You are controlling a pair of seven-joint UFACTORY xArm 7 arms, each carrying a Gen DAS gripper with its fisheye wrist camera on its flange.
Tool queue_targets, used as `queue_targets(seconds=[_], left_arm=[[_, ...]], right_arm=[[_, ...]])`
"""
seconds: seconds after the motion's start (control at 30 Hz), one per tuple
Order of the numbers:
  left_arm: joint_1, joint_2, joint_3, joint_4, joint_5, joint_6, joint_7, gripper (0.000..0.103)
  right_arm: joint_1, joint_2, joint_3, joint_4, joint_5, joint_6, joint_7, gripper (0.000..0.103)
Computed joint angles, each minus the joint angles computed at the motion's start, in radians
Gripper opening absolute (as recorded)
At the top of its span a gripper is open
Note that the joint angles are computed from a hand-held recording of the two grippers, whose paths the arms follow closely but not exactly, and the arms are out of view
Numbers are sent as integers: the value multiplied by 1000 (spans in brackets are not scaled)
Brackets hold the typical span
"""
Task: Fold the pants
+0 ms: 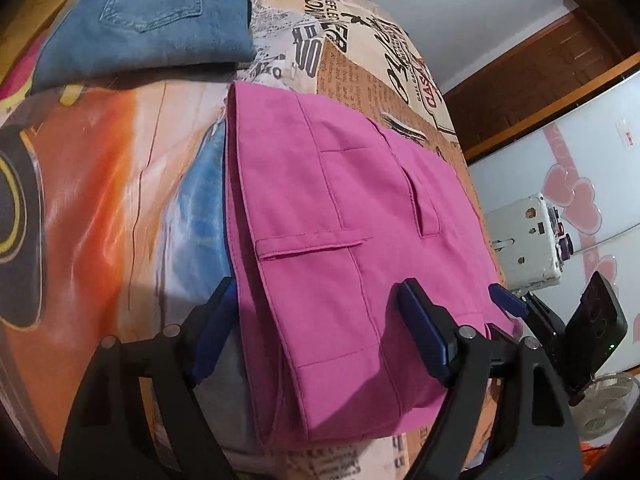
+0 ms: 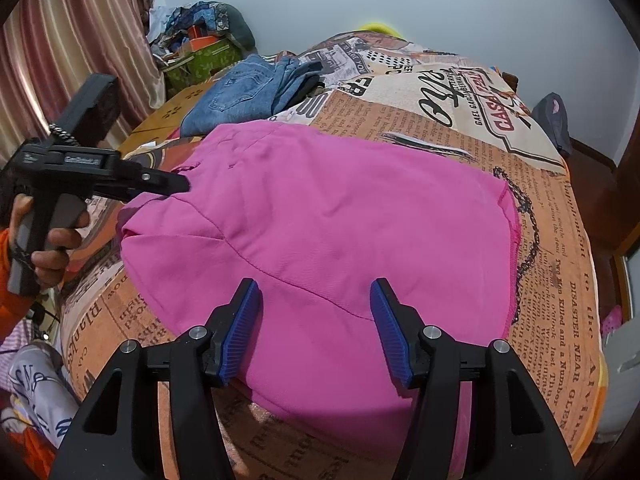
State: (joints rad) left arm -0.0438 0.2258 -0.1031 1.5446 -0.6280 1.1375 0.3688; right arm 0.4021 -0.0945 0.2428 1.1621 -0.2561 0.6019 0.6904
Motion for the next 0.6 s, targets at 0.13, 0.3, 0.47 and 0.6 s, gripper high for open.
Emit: queue_targets(seconds=[0.13, 0.3, 0.47, 0.6], left_arm=[[-2, -15, 3, -10, 9, -24, -5, 49], [-31, -87, 6, -70, 82, -118, 25, 14], [-53, -166, 18, -123, 147, -177, 41, 8], [-69, -240, 28, -176, 195, -213, 53, 7]], right_arm=[[-1, -2, -3, -7, 10, -13, -2, 54], [-2, -1, -2, -7, 12, -12, -3, 54], [-1, 1, -5, 14, 33, 24, -15, 54], [0, 2, -10, 33, 70, 38, -32, 54]])
